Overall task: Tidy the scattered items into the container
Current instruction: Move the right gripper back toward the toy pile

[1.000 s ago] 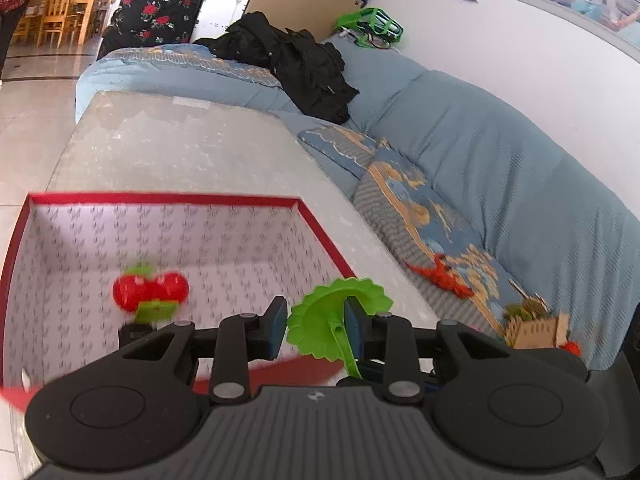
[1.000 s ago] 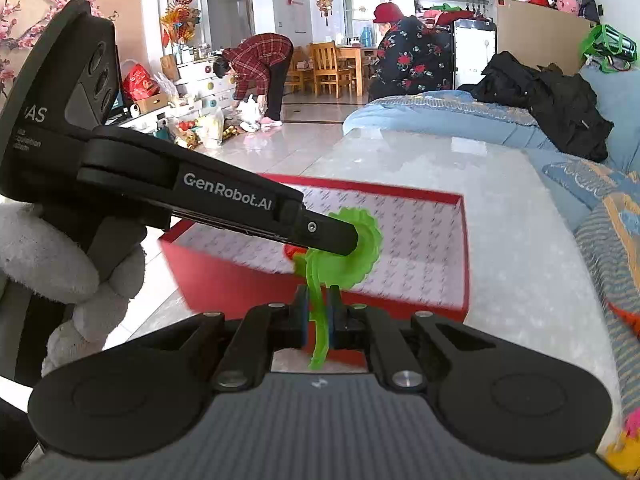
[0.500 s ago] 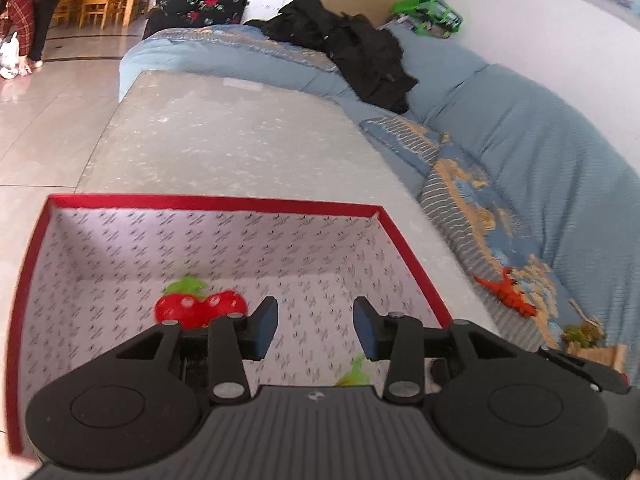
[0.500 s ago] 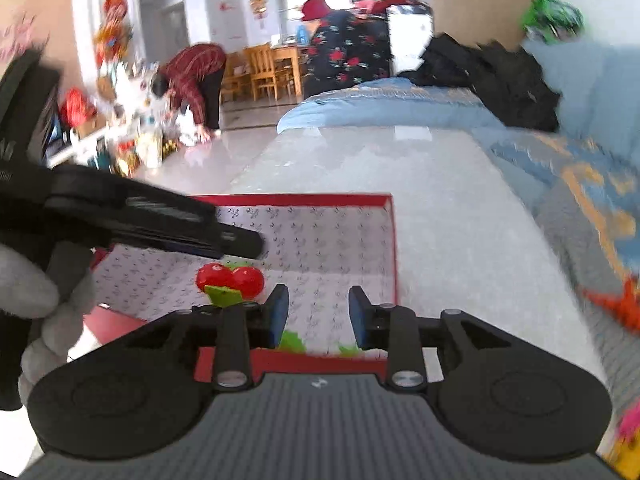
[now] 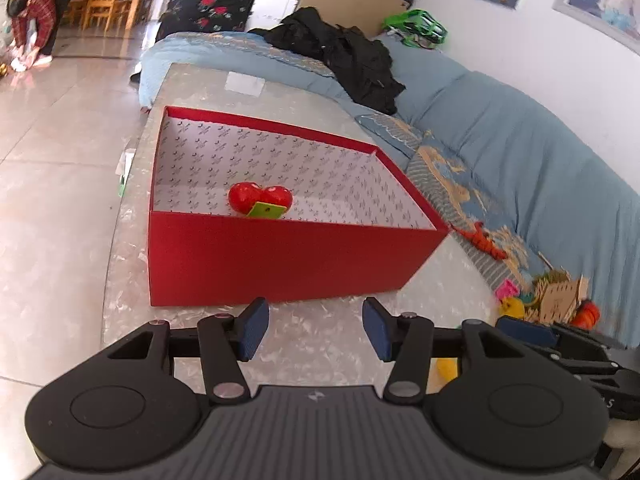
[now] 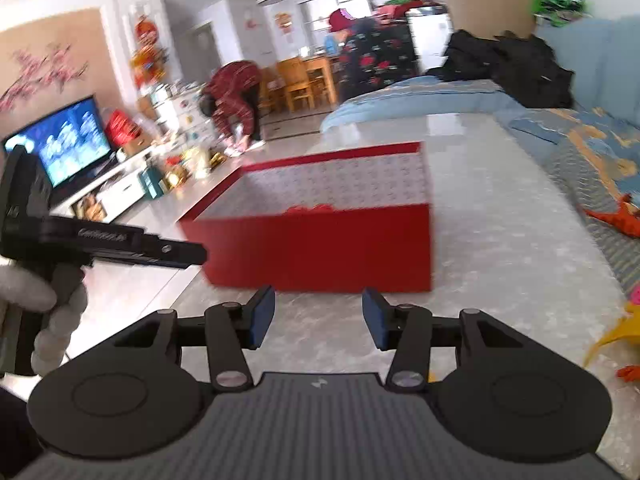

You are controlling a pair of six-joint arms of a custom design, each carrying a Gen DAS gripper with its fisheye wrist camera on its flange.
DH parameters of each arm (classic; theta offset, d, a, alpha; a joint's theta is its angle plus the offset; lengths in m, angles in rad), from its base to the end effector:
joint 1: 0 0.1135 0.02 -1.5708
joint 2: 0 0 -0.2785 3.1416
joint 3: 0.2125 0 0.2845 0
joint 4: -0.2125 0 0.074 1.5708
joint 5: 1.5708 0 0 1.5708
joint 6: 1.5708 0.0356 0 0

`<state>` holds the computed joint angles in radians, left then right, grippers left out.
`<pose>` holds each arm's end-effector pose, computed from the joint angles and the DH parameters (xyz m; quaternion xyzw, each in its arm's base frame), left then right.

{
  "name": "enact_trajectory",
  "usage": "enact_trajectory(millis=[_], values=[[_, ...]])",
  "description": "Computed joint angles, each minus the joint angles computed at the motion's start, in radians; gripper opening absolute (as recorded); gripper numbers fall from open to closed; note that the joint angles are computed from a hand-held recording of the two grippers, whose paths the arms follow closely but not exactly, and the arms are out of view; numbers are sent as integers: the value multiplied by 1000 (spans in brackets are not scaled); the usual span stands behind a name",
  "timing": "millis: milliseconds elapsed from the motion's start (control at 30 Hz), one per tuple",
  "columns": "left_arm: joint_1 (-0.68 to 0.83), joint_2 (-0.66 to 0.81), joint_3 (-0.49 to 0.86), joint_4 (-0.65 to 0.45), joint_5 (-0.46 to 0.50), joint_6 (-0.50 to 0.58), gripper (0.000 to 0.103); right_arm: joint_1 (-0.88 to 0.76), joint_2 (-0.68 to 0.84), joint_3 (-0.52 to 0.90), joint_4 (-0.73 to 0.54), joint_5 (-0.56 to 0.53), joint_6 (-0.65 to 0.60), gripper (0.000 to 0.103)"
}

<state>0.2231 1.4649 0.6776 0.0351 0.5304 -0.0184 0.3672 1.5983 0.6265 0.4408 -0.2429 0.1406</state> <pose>0.3022 0.0501 0.1642 -0.0031 0.8914 -0.2000 0.4066 0.3027 0.1256 0.1411 -0.1572 0.8491 0.2256 0.4509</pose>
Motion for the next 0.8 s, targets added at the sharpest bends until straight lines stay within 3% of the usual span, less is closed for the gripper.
enact_trajectory(millis=[267, 500, 600, 800], values=[[-12, 154, 54, 46, -30, 46, 58, -36, 111, 69, 0, -154, -11, 49], [-11, 328, 180, 29, -59, 90, 58, -109, 253, 207, -96, -282, -60, 49], [-14, 350, 186, 56, -63, 94, 58, -97, 283, 239, -92, -301, -44, 49], [-26, 369, 178, 74, -53, 201, 58, -52, 325, 277, -99, -284, -73, 50]])
